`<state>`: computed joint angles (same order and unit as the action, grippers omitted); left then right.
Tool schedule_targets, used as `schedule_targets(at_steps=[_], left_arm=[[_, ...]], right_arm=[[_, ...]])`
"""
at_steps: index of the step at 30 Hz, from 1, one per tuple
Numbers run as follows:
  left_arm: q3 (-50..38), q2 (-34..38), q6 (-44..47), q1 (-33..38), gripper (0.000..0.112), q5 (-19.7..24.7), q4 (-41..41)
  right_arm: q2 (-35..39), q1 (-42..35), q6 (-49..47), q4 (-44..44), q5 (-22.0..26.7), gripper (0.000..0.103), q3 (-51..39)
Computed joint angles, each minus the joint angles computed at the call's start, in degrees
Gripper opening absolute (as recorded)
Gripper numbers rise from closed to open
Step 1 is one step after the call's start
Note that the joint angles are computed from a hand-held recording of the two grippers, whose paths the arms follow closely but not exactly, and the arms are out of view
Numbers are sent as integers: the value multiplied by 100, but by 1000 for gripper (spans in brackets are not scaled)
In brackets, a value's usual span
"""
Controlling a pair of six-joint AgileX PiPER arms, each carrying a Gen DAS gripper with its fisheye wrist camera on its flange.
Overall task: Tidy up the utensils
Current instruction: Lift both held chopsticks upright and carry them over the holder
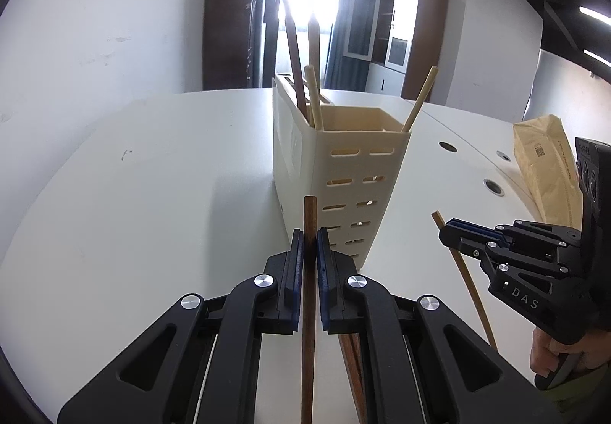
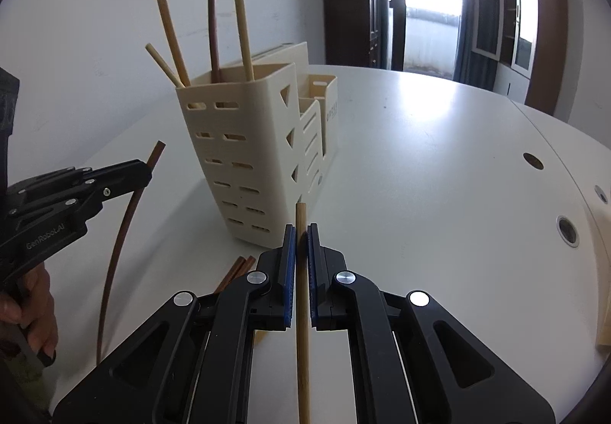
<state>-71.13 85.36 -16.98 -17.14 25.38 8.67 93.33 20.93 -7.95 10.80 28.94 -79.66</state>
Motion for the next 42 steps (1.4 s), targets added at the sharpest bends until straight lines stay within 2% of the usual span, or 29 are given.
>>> schedule_targets(at_steps=[4, 18, 26, 33, 42], left_arm=[[26, -176, -143, -12, 7, -105, 101], [10, -676, -913, -267, 7, -153, 924], [94, -921, -1310, -378, 7, -321, 1342], [-49, -1000, -1728, -560, 7, -291, 1810], [-481, -894, -1956, -787, 7, -181, 2234]], right_arm=[[-73, -46, -277, 279, -34, 7, -51], [-390, -76, -319, 465, -222, 7, -37], [-639, -108, -474, 702, -233, 7, -139], [-777, 36, -229, 426, -375, 7, -282], [-678, 76, -153, 283, -303, 7, -764]])
